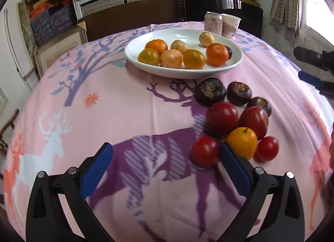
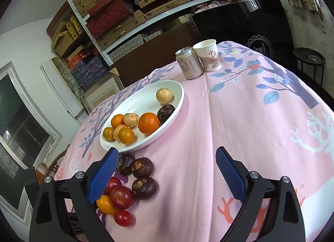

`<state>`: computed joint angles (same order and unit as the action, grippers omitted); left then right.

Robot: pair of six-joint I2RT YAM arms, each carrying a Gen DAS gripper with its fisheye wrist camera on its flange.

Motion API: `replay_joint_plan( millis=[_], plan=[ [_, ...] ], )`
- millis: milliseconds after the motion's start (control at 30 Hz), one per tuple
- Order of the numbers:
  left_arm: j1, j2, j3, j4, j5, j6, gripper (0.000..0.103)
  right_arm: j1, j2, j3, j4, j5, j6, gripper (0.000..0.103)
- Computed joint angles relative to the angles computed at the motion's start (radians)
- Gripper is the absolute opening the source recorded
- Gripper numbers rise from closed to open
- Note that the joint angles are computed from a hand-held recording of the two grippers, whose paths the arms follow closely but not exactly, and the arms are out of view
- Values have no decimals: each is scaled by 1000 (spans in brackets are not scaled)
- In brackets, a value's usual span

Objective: Organize fruits
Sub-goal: 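Withdraw both open tools from the plate toward the fruit pile, then grasp a red tomato with left tool while right tool grasps a small cherry tomato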

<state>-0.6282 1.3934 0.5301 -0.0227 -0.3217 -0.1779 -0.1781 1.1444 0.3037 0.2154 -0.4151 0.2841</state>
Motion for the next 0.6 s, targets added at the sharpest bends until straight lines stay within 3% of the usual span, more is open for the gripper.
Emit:
replay_joint_plan(
  millis=[67, 100, 233, 433, 567, 600],
  plan=[
    [-8, -41, -23, 4, -134, -2, 99, -8, 9, 2, 4, -6, 2, 95],
    [12, -51, -27, -9, -141, -10, 99, -13, 11, 2, 5, -12, 4, 95],
    [96, -132, -68, -28, 8, -33, 99, -9, 18, 6, 8, -17, 3, 95],
    [-26, -103, -71, -3, -28, 14, 99, 11, 5, 2, 4, -3, -14, 95],
    [-28, -49, -51, 0, 13, 19, 98, 20, 6, 5, -4, 5, -24, 95],
    [-18, -54, -55, 4, 41, 19, 92, 22, 6, 6, -8, 7, -29, 95]
  ],
)
